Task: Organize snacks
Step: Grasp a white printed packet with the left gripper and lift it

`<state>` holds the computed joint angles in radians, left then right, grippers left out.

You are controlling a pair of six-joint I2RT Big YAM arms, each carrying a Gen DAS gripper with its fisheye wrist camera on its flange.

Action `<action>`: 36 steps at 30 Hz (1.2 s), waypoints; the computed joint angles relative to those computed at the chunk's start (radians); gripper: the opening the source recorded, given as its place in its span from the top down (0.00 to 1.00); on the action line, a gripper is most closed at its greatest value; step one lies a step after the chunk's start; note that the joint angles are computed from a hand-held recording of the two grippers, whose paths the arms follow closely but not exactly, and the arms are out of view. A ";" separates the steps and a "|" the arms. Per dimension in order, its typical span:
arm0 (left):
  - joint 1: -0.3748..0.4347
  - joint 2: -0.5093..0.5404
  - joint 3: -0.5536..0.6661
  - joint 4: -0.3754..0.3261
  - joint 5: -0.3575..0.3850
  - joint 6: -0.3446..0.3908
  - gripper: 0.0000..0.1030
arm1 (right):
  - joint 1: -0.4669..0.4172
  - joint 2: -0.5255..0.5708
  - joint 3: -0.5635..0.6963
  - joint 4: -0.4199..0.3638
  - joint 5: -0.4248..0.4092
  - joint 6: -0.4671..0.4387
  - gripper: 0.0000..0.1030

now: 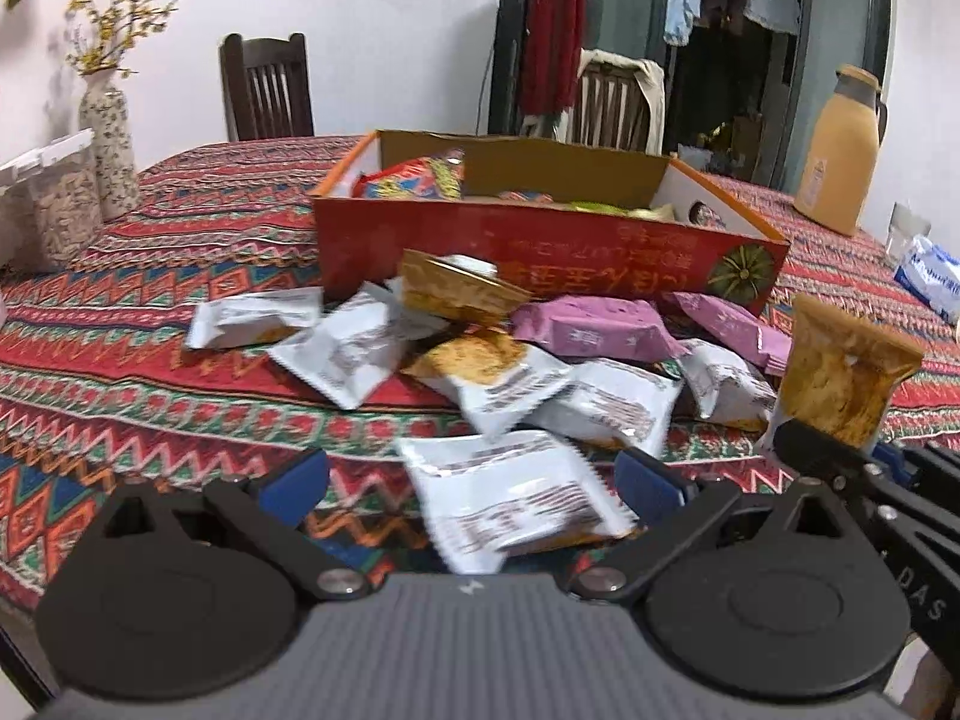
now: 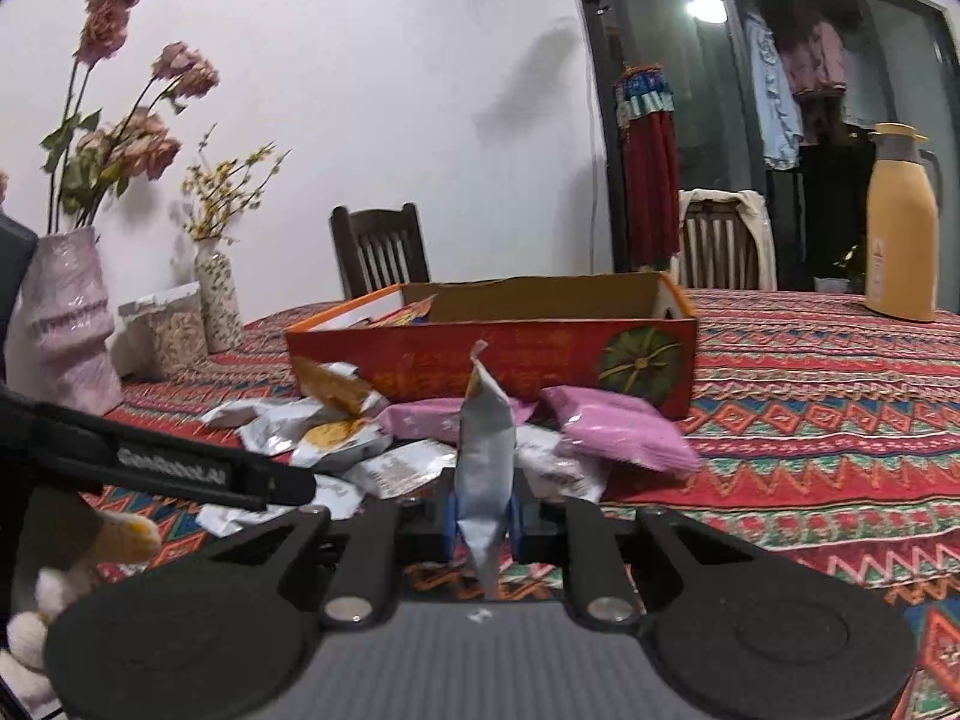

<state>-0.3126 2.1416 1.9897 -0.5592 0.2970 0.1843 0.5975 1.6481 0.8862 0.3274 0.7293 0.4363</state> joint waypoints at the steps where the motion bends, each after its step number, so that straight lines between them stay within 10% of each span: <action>1: -0.009 0.004 0.006 -0.005 -0.015 0.004 0.00 | -0.003 -0.003 -0.005 0.004 0.004 0.006 0.85; 9: -0.058 0.023 0.003 0.018 -0.148 0.024 0.04 | -0.022 -0.015 -0.036 0.028 -0.010 0.022 0.85; 17: -0.039 0.008 -0.021 0.029 -0.063 0.009 0.48 | -0.024 -0.013 -0.044 0.039 -0.024 0.035 0.85; 29: -0.004 -0.024 -0.066 0.042 0.030 0.005 0.83 | -0.005 -0.015 -0.035 0.018 -0.003 0.041 0.85; 36: 0.015 -0.066 -0.124 0.094 0.087 0.013 0.85 | 0.014 -0.021 -0.028 0.010 0.018 0.029 0.85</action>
<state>-0.2975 2.0754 1.8660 -0.4648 0.3838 0.1969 0.6112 1.6272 0.8578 0.3371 0.7477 0.4656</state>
